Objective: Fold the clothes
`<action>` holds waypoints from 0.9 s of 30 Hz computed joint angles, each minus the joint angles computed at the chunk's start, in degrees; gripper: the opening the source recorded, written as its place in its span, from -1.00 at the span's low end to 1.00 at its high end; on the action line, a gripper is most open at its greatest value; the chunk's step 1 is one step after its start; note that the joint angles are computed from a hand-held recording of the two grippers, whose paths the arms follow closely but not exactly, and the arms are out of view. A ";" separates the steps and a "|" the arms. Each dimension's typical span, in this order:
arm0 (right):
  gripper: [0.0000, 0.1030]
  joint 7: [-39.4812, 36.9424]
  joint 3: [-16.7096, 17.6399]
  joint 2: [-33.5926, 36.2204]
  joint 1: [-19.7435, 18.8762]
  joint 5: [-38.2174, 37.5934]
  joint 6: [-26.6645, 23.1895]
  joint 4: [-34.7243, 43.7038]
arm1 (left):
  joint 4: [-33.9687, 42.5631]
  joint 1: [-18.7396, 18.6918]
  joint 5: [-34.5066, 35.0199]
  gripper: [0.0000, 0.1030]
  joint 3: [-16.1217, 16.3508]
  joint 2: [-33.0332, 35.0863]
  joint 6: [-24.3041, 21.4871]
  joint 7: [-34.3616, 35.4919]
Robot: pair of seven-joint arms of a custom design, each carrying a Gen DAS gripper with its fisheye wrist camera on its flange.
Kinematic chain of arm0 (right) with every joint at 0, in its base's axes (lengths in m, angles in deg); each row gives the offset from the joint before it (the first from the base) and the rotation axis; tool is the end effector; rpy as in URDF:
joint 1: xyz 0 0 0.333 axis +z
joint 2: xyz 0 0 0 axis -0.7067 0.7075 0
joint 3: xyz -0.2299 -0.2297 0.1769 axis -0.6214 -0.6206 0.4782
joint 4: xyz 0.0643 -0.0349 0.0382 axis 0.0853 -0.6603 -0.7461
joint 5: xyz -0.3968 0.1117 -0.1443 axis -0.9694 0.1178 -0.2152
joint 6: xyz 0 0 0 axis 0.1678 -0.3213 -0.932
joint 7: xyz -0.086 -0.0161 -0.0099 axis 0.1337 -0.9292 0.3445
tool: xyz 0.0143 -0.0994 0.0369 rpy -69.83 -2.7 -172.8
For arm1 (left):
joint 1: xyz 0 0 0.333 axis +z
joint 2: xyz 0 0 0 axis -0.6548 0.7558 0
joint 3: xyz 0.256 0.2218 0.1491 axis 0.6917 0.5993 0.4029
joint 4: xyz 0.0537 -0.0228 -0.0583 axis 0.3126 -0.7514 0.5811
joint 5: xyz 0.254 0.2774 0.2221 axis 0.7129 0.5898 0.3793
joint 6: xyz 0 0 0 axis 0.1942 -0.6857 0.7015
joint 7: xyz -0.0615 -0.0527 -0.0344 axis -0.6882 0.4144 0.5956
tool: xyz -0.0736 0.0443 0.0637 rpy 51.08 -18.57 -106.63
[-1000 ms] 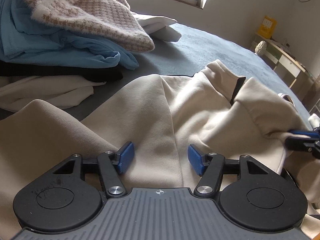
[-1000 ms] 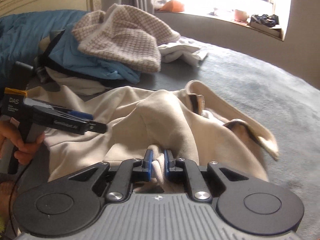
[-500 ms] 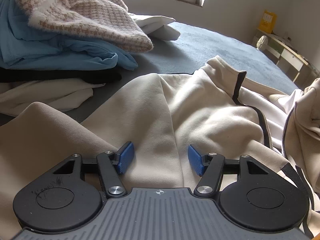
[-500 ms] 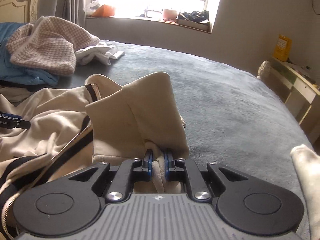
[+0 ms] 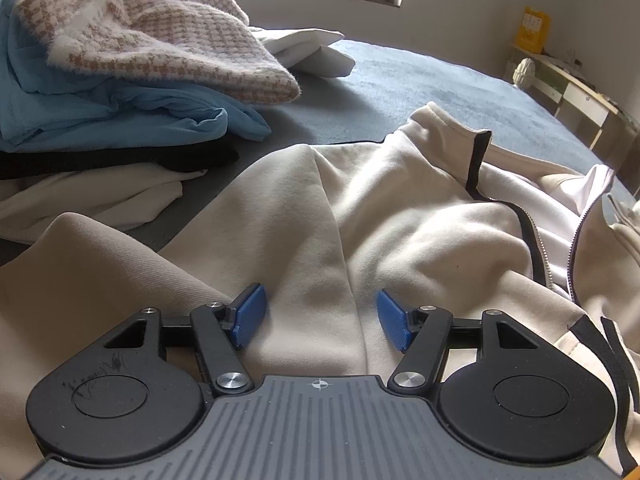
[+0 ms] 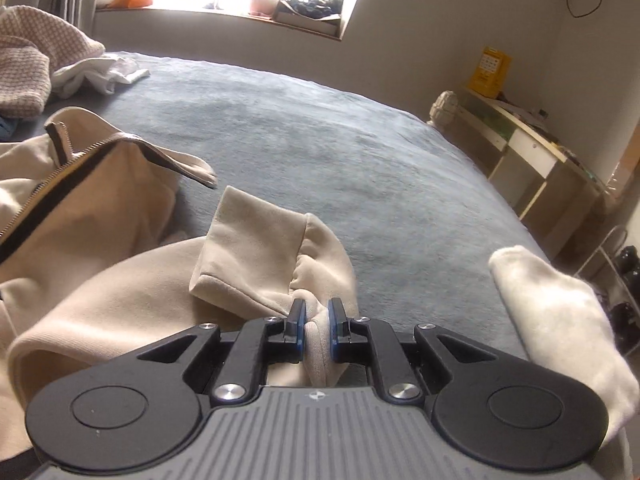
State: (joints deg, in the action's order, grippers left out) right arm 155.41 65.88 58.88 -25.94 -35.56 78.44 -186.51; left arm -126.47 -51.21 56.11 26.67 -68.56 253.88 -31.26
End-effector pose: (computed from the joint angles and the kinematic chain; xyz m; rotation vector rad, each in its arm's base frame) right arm 0.5318 0.2910 0.5127 -2.0127 1.5279 -1.0122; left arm 0.5248 -0.2694 0.4777 -1.8888 1.7302 -0.8558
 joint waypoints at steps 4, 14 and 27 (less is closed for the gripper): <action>-0.77 1.91 -0.94 0.34 -1.11 -1.75 -2.48 -0.24 | 0.28 -0.21 -0.31 0.24 -0.10 0.07 -0.82 0.84; -0.78 3.27 -2.95 3.60 -2.09 -4.25 -6.58 2.01 | 1.13 -0.76 -0.07 0.25 -0.24 0.43 -2.96 1.80; -0.14 11.19 -3.52 -4.41 -4.29 3.31 -2.21 -4.81 | -0.01 -0.92 -0.28 0.38 -0.07 -1.74 -3.22 1.76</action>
